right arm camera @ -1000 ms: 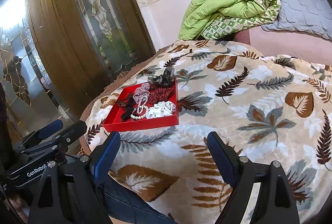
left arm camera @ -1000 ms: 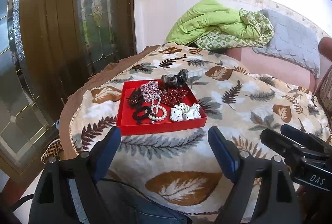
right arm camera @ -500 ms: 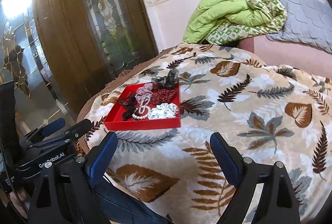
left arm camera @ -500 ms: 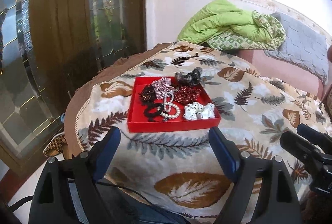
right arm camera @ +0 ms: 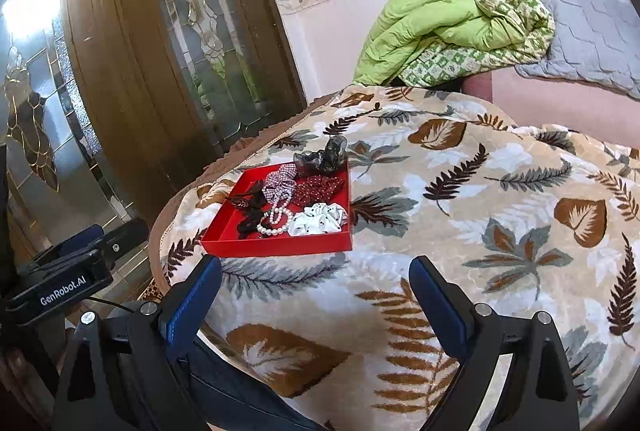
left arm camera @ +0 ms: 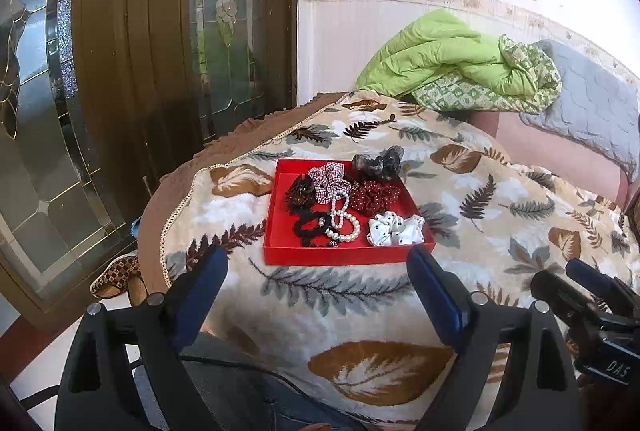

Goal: Organize jewelry

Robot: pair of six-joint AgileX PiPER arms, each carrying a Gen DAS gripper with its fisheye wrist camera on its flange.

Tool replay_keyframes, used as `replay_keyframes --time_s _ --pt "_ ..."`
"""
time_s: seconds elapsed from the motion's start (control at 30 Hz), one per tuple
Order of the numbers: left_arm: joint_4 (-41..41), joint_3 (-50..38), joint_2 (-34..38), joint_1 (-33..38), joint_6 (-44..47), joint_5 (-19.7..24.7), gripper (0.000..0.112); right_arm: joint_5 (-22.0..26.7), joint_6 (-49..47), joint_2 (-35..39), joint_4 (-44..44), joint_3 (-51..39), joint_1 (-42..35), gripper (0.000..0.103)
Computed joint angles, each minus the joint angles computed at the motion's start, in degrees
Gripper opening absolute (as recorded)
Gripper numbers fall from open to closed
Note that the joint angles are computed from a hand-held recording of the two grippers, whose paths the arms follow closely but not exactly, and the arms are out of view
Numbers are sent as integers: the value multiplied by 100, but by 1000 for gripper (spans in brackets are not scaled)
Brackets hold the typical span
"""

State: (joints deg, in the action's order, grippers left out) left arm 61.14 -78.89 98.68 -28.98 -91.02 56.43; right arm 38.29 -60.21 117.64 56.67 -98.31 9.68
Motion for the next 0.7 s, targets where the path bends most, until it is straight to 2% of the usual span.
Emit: replay_keyframes --time_s 0.17,0.33,0.7 --pt "-184 66 187 213 -1 -363 91 -96 -28 138 -75 -45 42 97" --pt "-292 56 350 302 74 -470 91 -419 -260 190 -217 35 175 97" --pt "-323 28 420 343 187 -611 91 -512 -456 136 -181 140 232 97"
